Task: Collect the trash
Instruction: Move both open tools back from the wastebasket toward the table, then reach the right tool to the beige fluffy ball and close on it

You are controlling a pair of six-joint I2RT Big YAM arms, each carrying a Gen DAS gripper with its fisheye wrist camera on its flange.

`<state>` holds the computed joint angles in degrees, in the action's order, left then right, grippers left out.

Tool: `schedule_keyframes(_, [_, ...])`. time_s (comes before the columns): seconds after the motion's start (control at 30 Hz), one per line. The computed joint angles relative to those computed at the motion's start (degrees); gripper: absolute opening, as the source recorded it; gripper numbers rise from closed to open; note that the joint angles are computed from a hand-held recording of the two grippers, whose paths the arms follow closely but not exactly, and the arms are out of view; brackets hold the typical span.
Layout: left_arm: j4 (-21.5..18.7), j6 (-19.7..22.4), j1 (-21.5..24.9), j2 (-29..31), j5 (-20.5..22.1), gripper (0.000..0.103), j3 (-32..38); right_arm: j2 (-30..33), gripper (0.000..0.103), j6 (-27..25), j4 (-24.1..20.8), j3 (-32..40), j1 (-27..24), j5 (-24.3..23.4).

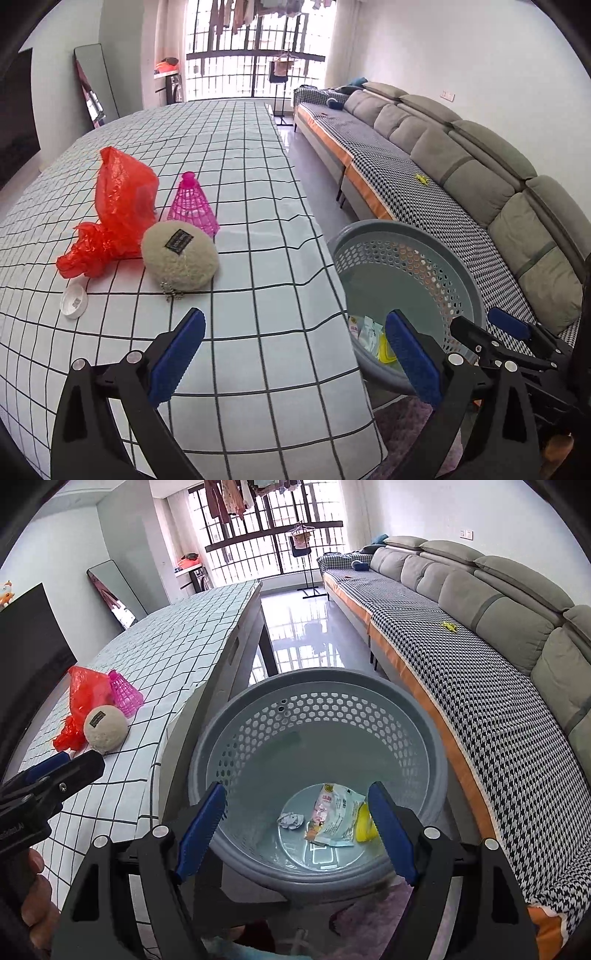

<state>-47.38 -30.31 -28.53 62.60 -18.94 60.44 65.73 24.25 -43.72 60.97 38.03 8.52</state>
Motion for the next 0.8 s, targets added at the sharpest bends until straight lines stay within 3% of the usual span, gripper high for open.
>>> schedule_keyframes(0.5, [-3.49,1.35,11.33,-9.74,-1.21,0.096,-6.32,10.68,0.076,-3.43,1.11,10.30,9.92,-0.49])
schedule_keyframes(0.8, [-3.64,5.90,20.92,-12.98,1.14,0.096,-8.24,17.57,0.076,-5.53,-0.01,18.54,13.21,-1.32])
